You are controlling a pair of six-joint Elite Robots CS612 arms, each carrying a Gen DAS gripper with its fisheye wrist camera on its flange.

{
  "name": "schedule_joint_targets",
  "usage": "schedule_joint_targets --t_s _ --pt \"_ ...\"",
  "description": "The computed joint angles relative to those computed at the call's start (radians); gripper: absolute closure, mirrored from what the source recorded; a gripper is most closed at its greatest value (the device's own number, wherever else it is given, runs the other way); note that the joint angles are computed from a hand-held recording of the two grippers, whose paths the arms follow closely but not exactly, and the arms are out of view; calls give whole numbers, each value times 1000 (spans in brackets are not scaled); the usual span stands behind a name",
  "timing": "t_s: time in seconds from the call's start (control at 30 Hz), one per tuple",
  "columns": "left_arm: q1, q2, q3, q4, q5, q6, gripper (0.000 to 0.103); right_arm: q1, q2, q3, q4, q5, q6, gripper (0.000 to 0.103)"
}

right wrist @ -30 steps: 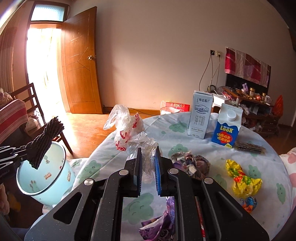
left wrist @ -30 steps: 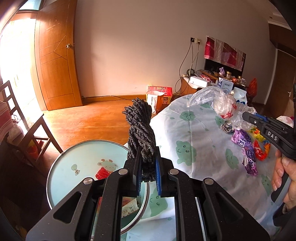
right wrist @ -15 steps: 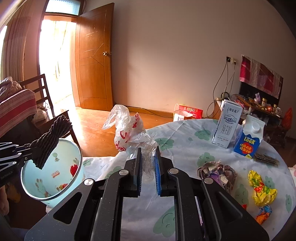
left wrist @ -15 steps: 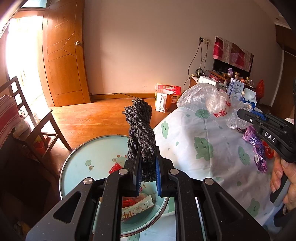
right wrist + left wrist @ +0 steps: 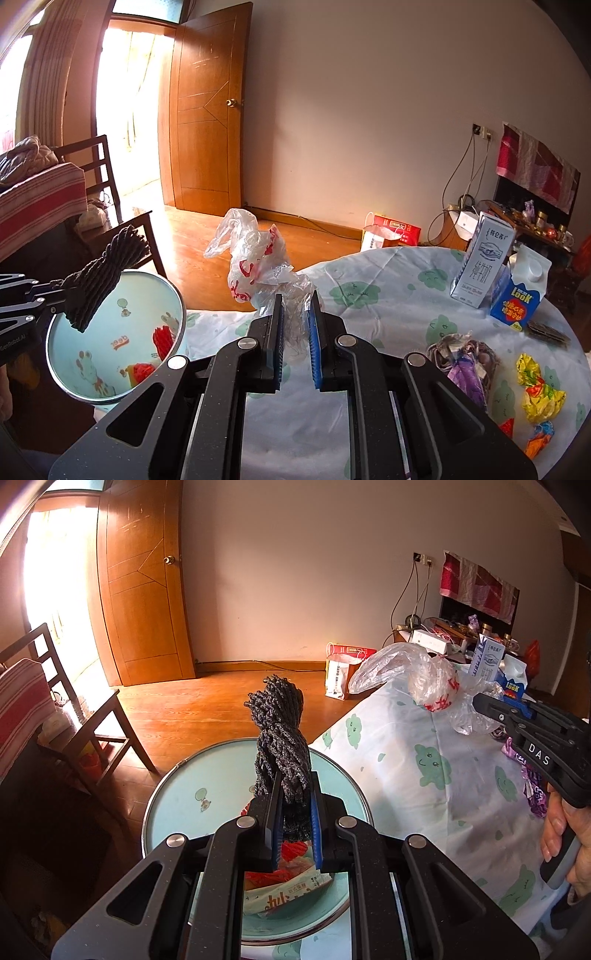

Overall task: Collect trash
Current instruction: 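Carry the black rope and clear bag over the bin with both grippers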

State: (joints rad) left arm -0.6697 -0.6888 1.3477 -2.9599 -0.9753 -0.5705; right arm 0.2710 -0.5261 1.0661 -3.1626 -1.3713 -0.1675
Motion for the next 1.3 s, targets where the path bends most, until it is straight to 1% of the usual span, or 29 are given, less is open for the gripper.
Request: schedule_joint_targets --t_s 0.3,0.87,1.3 --pt "3 -10 21 7 7 -15 91 16 9 -15 8 16 -26 90" --pt "17 -37 75 14 31 -69 91 42 29 -52 36 31 -88 90" --pt "23 -44 86 38 30 -98 91 51 39 -68 49 41 -116 90"
